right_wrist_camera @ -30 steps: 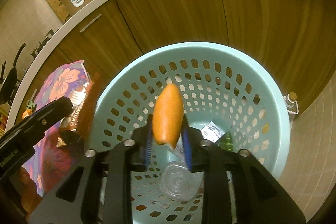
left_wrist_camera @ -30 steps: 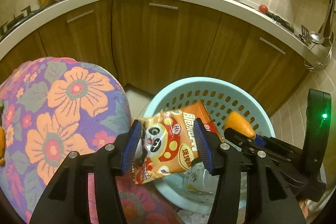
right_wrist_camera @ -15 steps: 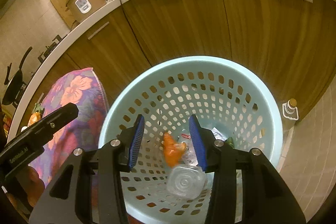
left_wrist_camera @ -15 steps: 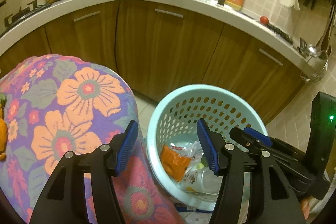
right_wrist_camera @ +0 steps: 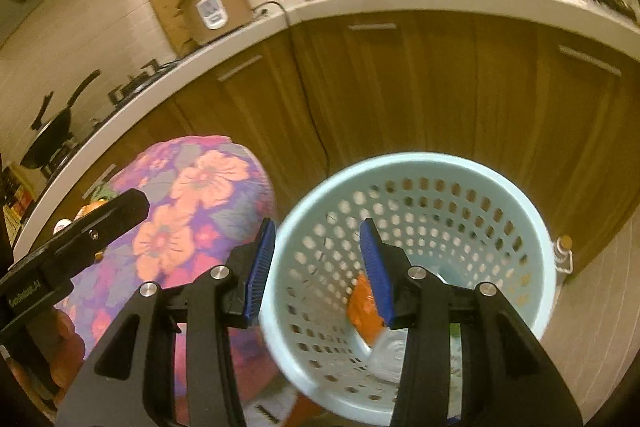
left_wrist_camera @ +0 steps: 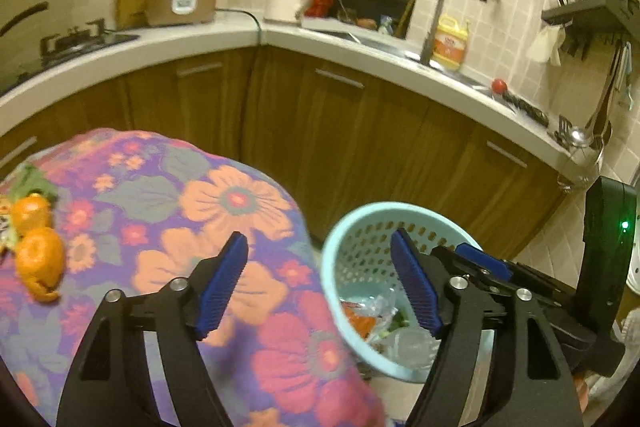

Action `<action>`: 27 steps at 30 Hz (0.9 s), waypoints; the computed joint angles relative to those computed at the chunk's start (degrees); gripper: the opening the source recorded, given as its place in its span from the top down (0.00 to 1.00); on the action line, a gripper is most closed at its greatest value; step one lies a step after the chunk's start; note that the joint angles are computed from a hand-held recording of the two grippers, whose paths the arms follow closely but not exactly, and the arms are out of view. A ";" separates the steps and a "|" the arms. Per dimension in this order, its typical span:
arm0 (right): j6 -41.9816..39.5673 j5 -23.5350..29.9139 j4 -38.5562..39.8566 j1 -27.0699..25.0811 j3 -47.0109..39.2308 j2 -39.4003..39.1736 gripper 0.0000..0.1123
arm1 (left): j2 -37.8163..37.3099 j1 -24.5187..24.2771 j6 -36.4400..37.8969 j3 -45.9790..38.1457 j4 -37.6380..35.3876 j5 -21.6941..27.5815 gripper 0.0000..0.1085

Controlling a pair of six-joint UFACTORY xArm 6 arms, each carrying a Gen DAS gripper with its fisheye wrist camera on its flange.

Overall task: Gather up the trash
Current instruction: 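Move both open tools back over the table toward the paper cup and peels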

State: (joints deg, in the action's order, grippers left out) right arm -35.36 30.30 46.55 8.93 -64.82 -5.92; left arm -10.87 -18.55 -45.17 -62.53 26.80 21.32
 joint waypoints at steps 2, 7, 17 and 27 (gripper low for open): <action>-0.77 0.56 1.07 1.41 -0.08 -0.71 0.64 | -2.97 1.14 -0.67 2.09 1.19 0.40 0.33; -2.48 0.29 2.28 6.29 0.01 -2.06 0.64 | -10.35 5.06 -3.25 6.95 5.21 1.07 0.33; -1.39 3.31 -1.34 18.83 -6.66 1.18 0.64 | -26.00 18.61 -6.08 16.97 9.76 4.00 0.31; 8.09 5.11 -12.71 28.52 -20.71 13.73 0.55 | -32.04 40.58 16.21 23.54 -16.57 2.38 0.31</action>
